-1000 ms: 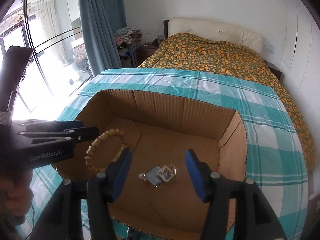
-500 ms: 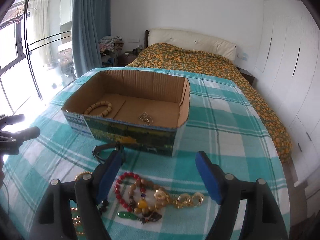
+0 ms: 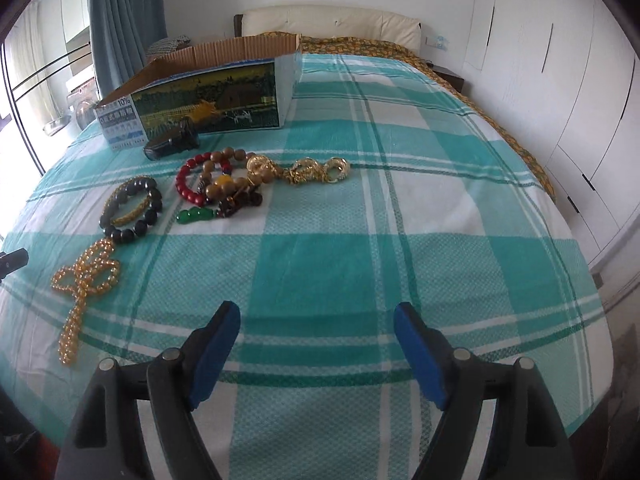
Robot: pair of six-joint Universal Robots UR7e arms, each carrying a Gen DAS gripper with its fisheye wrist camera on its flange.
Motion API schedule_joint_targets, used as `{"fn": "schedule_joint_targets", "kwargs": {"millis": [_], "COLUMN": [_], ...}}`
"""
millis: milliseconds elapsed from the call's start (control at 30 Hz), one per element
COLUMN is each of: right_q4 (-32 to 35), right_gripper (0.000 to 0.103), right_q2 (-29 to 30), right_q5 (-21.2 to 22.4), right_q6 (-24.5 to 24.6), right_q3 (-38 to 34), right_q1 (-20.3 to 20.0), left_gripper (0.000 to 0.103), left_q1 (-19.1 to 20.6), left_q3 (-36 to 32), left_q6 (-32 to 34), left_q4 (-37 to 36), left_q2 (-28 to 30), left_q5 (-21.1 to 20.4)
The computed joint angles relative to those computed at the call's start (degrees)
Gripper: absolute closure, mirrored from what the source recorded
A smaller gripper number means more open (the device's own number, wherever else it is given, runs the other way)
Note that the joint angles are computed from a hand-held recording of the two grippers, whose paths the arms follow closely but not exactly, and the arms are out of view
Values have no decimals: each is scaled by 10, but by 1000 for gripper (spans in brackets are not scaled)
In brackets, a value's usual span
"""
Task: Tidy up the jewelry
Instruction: 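Withdraw both tools from the box back toward the remaining jewelry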
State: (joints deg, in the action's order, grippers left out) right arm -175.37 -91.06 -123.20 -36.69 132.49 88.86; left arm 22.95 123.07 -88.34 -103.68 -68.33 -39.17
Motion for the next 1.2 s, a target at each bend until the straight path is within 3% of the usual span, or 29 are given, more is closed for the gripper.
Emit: {"fn": "schedule_joint_targets", "kwargs": {"millis": [300, 733, 1200], "right_q4": [1, -5, -33], "right_gripper": [19, 18, 15], "right_q2": [-8, 8, -2], "right_q5": [17, -16, 17], "right_q6": [-15, 19, -15], "right_q3": [6, 0, 16], "right_q1": [-14, 0, -14], "left_gripper": [2, 0, 0], "left_q1": [-3, -4, -5], "left_q3": [13, 27, 22], "left_q6": [7, 27, 5], "left_q4": [-25, -54, -39], "left_q2": [21, 14, 20], "left_q5": [-2, 4, 6]}}
